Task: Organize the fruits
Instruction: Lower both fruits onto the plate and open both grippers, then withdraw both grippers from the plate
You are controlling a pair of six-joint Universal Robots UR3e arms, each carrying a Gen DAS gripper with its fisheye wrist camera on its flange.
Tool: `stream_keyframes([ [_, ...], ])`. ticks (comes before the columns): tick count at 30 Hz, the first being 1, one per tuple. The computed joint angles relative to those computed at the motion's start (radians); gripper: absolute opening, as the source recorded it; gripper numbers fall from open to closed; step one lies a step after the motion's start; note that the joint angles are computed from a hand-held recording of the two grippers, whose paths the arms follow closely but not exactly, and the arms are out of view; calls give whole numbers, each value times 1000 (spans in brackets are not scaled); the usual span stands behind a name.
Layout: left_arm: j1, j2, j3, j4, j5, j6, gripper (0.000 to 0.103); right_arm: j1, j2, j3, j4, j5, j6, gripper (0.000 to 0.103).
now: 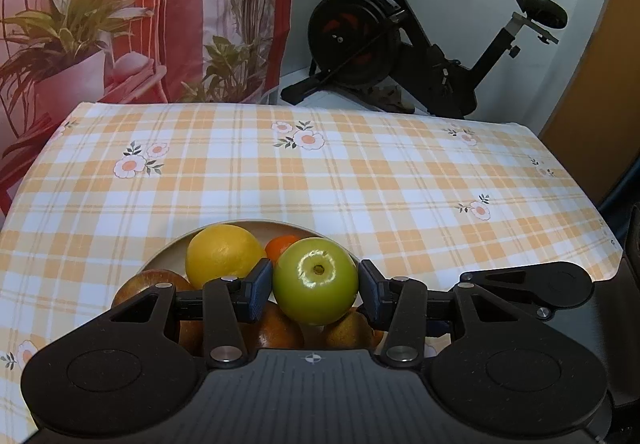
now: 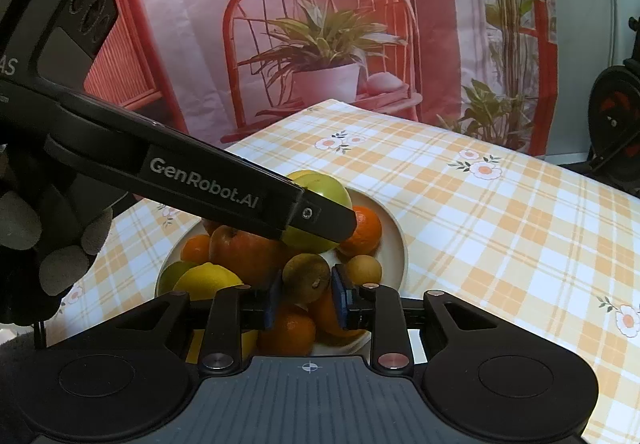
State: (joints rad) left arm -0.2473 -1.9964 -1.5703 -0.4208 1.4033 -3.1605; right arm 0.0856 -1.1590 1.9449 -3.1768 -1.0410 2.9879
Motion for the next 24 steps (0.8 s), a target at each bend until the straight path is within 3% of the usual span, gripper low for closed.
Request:
stream_keyframes([
  [24, -1, 40, -36, 18, -2, -57, 49, -12, -92, 89, 15, -47, -4, 31],
])
